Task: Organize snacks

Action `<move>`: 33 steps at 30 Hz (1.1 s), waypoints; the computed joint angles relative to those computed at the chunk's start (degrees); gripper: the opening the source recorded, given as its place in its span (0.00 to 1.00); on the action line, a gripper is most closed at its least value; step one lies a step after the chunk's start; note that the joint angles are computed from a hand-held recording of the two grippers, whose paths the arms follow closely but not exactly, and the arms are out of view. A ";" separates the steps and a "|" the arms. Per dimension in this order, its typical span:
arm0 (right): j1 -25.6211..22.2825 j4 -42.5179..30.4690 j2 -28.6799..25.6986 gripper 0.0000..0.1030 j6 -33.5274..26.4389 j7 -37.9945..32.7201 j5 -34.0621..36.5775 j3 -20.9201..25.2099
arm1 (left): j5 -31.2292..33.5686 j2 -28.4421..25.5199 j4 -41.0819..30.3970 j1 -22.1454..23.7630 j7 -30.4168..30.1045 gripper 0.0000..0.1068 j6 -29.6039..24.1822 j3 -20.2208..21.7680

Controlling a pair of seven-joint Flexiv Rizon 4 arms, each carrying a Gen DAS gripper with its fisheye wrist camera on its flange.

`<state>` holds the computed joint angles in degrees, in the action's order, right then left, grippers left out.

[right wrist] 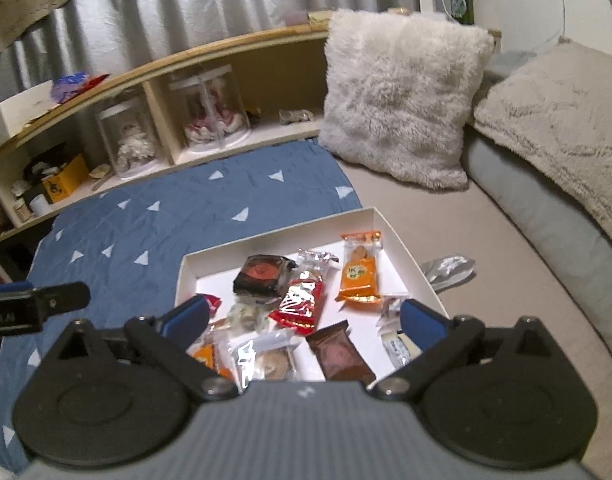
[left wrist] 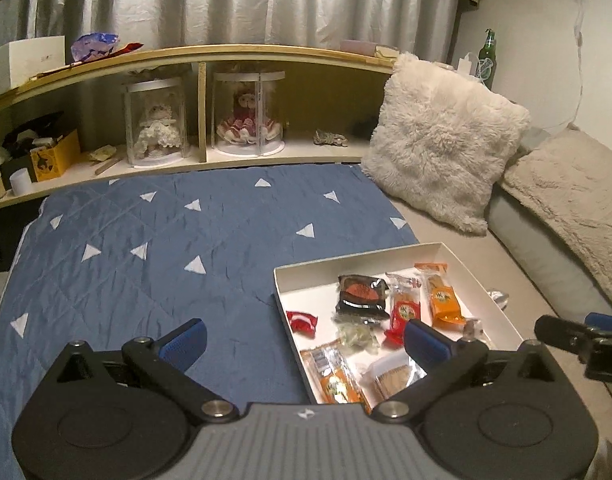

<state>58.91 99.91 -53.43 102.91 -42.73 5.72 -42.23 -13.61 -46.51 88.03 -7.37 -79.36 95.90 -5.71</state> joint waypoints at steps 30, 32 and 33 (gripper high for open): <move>12.81 7.89 -6.52 0.99 10.07 -12.08 18.10 -4.00 | 2.25 3.68 18.11 -0.37 -3.30 0.96 18.52 2.96; 13.04 7.75 -6.97 0.99 9.97 -11.99 18.74 -4.23 | 1.06 2.92 18.00 -1.62 -3.13 0.96 19.98 4.19; 13.13 7.65 -7.29 0.99 10.12 -11.90 19.04 -4.36 | -0.05 2.47 17.89 -2.73 -2.92 0.96 20.75 5.24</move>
<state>72.04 107.55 -60.72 113.03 -54.63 24.76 -46.59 -13.66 -44.04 105.92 -10.10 -82.28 116.66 -0.47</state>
